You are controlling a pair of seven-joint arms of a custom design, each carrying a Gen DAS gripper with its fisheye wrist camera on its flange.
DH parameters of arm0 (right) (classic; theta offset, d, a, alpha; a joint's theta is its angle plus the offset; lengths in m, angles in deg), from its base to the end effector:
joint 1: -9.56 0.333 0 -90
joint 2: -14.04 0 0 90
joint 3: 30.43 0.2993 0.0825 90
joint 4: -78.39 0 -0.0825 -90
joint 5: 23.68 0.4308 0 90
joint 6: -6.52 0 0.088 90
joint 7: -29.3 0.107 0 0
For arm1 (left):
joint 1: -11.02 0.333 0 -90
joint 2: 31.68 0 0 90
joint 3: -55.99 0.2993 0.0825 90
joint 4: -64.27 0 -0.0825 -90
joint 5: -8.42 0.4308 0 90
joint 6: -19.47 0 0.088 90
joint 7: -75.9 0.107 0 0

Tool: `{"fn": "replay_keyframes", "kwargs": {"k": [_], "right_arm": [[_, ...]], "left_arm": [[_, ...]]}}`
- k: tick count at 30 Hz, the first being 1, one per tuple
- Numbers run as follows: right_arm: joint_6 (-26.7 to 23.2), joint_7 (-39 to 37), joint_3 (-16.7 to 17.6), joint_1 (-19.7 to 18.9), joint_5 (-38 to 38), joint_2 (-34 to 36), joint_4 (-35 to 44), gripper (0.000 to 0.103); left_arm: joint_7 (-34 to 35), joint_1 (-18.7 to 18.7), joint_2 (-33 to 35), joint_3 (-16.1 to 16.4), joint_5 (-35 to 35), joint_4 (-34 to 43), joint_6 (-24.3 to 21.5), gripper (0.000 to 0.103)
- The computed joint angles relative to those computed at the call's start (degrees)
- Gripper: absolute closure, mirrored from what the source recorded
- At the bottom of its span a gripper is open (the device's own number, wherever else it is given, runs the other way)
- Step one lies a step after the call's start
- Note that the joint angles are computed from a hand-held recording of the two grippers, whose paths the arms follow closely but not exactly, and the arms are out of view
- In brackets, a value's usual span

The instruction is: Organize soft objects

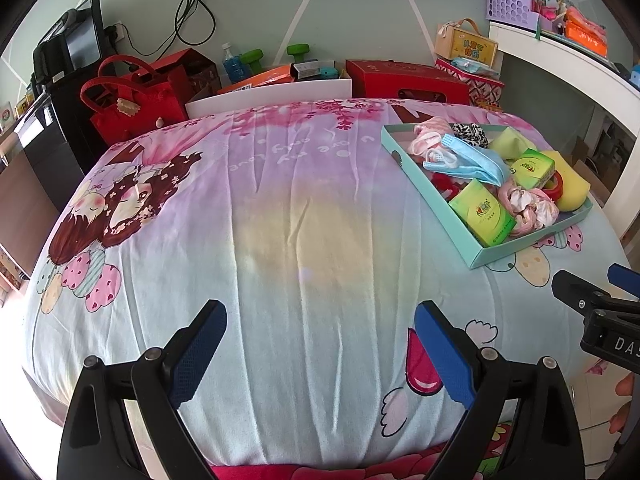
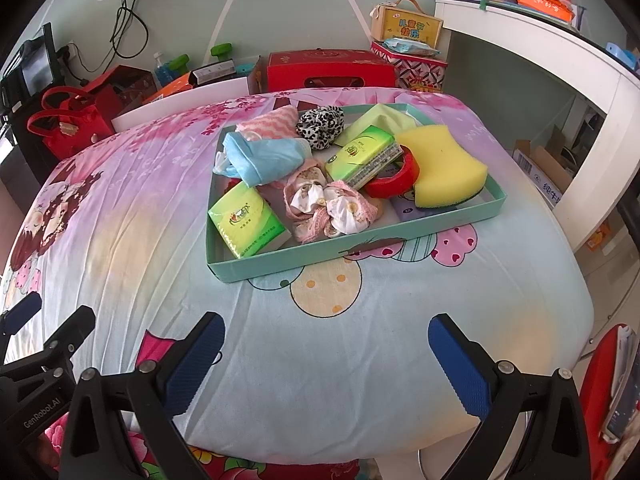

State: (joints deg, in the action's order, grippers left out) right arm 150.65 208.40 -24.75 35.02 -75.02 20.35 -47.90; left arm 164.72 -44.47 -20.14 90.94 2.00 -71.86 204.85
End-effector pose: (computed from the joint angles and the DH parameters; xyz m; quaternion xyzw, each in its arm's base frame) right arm 0.5043 0.3126 0.3013 -0.5583 0.7744 -0.2491 0.1631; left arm 0.5451 -0.1920 0.2808 -0.5671 0.7482 -0.2617 0.2237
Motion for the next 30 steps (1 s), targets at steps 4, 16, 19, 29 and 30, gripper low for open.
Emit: {"fn": "replay_keyframes", "kwargs": {"k": [4,16,19,29,30], "right_arm": [[0.0,0.0,0.0,0.0,0.0,0.0,-0.1,0.0],[0.0,0.3,0.0,0.0,-0.2,0.0,-0.2,0.0],[0.0,0.1,0.0,0.0,-0.1,0.0,-0.1,0.0],[0.0,0.3,0.0,0.0,-0.1,0.0,-0.2,0.0],[0.0,0.3,0.0,0.0,-0.1,0.0,-0.2,0.0]], "left_arm": [[0.1,0.0,0.0,0.0,-0.1,0.0,0.0,0.008],[0.2,-1.3,0.3,1.2,-0.5,0.0,0.1,0.008],[0.4,-2.3,0.5,2.2,-1.0,0.0,0.1,0.008],[0.8,-9.0,1.2,8.3,-3.4,-0.6,0.8,0.008],[1.6,-7.6,0.9,6.9,-4.0,-0.5,0.7,0.008]]}}
